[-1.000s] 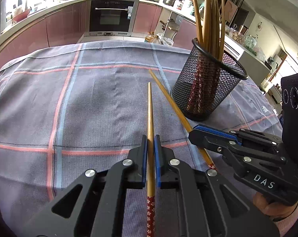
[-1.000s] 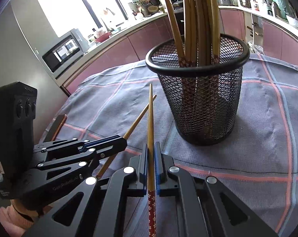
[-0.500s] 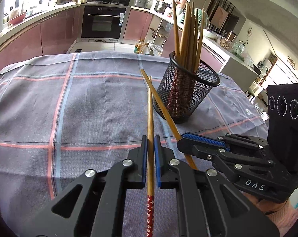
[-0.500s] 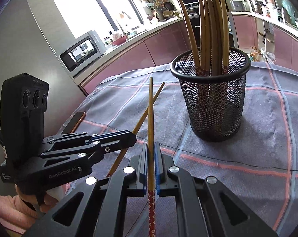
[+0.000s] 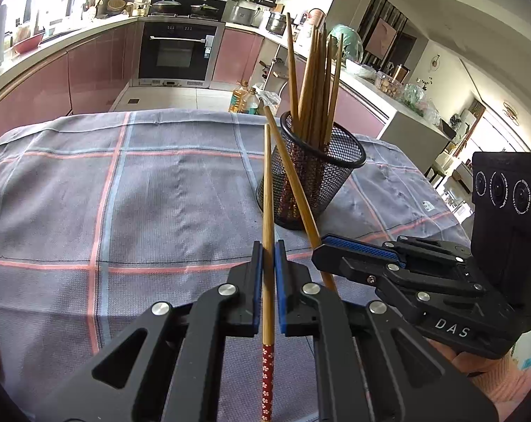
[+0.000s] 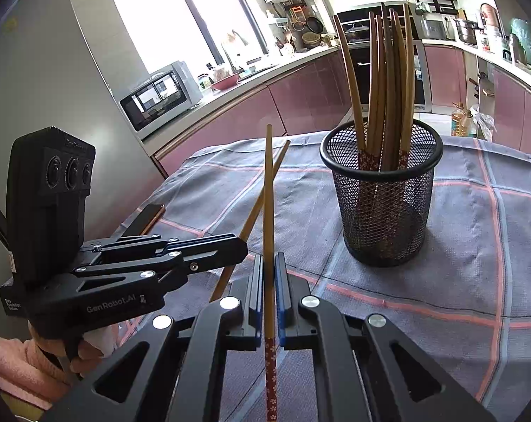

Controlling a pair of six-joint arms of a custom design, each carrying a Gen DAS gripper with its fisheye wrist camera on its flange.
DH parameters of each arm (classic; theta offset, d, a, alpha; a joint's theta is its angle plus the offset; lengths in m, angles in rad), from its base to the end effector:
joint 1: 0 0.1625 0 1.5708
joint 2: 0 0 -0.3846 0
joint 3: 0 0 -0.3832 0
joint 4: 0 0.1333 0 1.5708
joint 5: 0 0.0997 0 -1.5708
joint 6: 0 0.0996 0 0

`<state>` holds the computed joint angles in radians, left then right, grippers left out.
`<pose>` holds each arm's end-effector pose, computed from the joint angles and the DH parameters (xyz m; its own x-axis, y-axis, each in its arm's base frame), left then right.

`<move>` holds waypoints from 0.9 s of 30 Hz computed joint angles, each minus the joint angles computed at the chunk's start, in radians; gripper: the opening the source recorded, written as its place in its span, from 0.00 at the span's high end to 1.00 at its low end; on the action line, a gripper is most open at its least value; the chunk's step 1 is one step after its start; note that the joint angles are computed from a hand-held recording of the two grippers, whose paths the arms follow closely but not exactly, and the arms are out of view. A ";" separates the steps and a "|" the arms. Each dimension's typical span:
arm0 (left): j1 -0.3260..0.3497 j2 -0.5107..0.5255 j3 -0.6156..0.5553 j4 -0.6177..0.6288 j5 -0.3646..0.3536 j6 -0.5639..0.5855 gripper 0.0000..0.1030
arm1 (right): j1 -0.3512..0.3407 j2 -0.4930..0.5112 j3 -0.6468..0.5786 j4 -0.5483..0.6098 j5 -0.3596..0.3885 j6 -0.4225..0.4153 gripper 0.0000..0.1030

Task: Organize utensils
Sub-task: 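Lift the chopsticks upright with the right gripper over the mesh cup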

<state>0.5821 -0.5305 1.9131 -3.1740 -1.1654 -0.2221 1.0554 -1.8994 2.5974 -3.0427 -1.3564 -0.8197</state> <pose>-0.3401 -0.4305 -0.0868 -0.7427 0.5843 -0.3272 0.6679 0.6819 -0.2982 -0.0178 -0.3448 0.2803 -0.8879 -0.2145 0.4070 -0.4344 0.6821 -0.5882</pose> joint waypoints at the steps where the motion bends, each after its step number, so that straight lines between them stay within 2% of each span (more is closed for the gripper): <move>1: -0.002 -0.003 0.002 -0.004 -0.003 0.002 0.93 | -0.001 -0.004 0.003 -0.002 0.005 -0.002 0.95; 27: -0.015 -0.038 0.017 -0.062 -0.067 0.036 0.93 | -0.053 -0.144 0.034 0.017 0.120 -0.024 0.95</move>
